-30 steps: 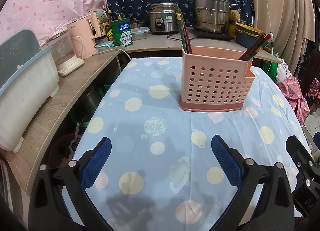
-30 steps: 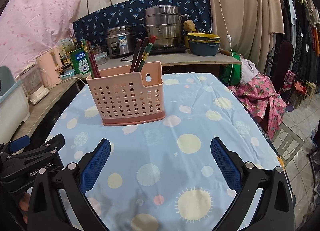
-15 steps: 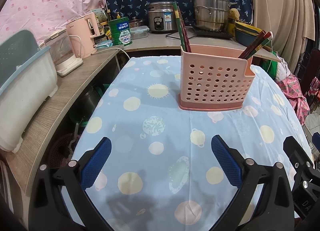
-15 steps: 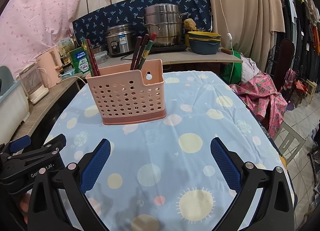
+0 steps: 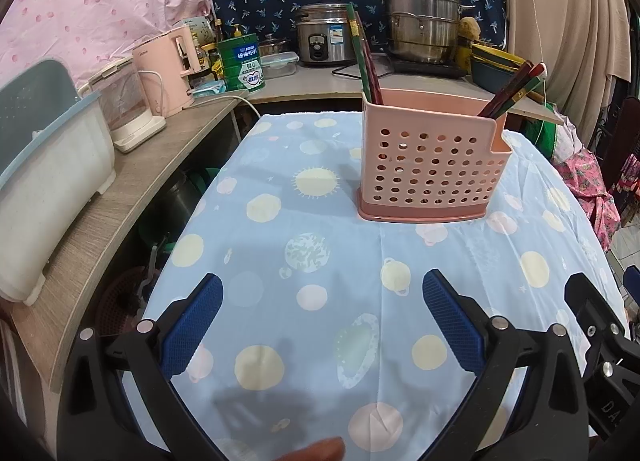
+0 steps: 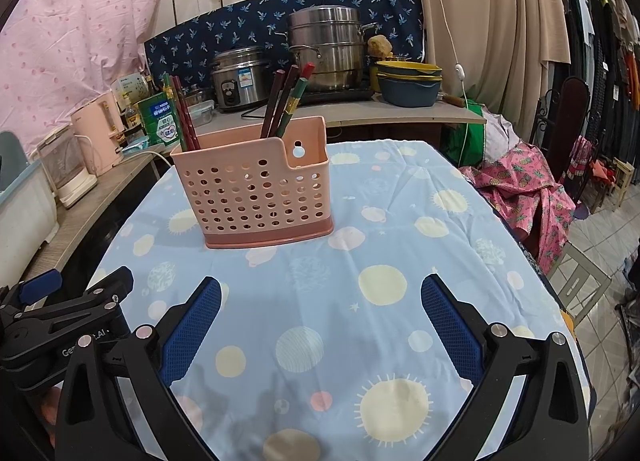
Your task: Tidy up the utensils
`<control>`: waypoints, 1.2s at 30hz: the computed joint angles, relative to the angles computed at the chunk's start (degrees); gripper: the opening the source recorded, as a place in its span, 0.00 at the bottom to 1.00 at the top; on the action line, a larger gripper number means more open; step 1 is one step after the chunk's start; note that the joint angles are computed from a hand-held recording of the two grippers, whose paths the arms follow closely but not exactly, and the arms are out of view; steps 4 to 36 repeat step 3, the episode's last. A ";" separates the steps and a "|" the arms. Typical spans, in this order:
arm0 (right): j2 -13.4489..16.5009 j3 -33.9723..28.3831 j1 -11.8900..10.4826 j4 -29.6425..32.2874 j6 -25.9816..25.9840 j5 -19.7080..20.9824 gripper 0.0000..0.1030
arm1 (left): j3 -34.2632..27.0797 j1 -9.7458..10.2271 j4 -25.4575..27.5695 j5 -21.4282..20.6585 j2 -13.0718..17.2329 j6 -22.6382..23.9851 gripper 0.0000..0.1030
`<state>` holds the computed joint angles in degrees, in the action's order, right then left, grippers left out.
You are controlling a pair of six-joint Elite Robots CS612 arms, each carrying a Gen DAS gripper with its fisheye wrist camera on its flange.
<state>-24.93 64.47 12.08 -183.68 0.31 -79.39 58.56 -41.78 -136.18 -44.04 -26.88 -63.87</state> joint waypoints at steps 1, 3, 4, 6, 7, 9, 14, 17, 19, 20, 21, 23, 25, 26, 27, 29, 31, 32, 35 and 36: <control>0.02 -0.02 -0.02 0.03 -0.05 -0.03 0.94 | -0.08 0.04 -0.01 -0.12 0.04 0.12 0.93; 0.15 -0.13 0.11 0.05 -0.07 -0.24 0.94 | -0.13 0.10 -0.25 -0.21 0.10 0.39 0.93; 0.15 -0.13 0.11 0.05 -0.07 -0.24 0.94 | -0.13 0.10 -0.25 -0.21 0.10 0.39 0.93; 0.15 -0.13 0.11 0.05 -0.07 -0.24 0.94 | -0.13 0.10 -0.25 -0.21 0.10 0.39 0.93; 0.15 -0.13 0.11 0.05 -0.07 -0.24 0.94 | -0.13 0.10 -0.25 -0.21 0.10 0.39 0.93; 0.15 -0.13 0.11 0.05 -0.07 -0.24 0.94 | -0.13 0.10 -0.25 -0.21 0.10 0.39 0.93; 0.15 -0.13 0.11 0.05 -0.07 -0.24 0.94 | -0.13 0.10 -0.25 -0.21 0.10 0.39 0.93; 0.15 -0.13 0.11 0.05 -0.07 -0.24 0.94 | -0.13 0.10 -0.25 -0.21 0.10 0.39 0.93; 0.15 -0.13 0.11 0.05 -0.07 -0.24 0.94 | -0.13 0.10 -0.25 -0.21 0.10 0.39 0.93; 0.15 -0.13 0.11 0.05 -0.07 -0.24 0.94 | -0.13 0.10 -0.25 -0.21 0.10 0.39 0.93; 0.15 -0.13 0.11 0.05 -0.07 -0.24 0.94 | -0.13 0.10 -0.25 -0.21 0.10 0.39 0.93; 0.15 -0.13 0.11 0.05 -0.07 -0.24 0.94 | -0.13 0.10 -0.25 -0.21 0.10 0.39 0.93; 0.15 -0.13 0.11 0.05 -0.07 -0.24 0.94 | -0.13 0.10 -0.25 -0.21 0.10 0.39 0.93; 0.15 -0.13 0.11 0.05 -0.07 -0.24 0.94 | -0.13 0.10 -0.25 -0.21 0.10 0.39 0.93; 0.15 -0.13 0.11 0.05 -0.07 -0.24 0.94 | -0.13 0.10 -0.25 -0.21 0.10 0.39 0.93; 0.15 -0.13 0.11 0.05 -0.07 -0.24 0.94 | -0.13 0.10 -0.25 -0.21 0.10 0.39 0.93; 0.15 -0.13 0.11 0.05 -0.07 -0.24 0.94 | -0.13 0.10 -0.25 -0.21 0.10 0.39 0.93; 0.15 -0.13 0.11 0.05 -0.07 -0.24 0.94 | -0.13 0.10 -0.25 -0.21 0.10 0.39 0.93; 0.15 -0.13 0.11 0.05 -0.07 -0.24 0.94 | -0.13 0.10 -0.25 -0.21 0.10 0.39 0.93; 0.15 -0.13 0.11 0.05 -0.07 -0.24 0.94 | -0.13 0.10 -0.25 -0.21 0.10 0.39 0.93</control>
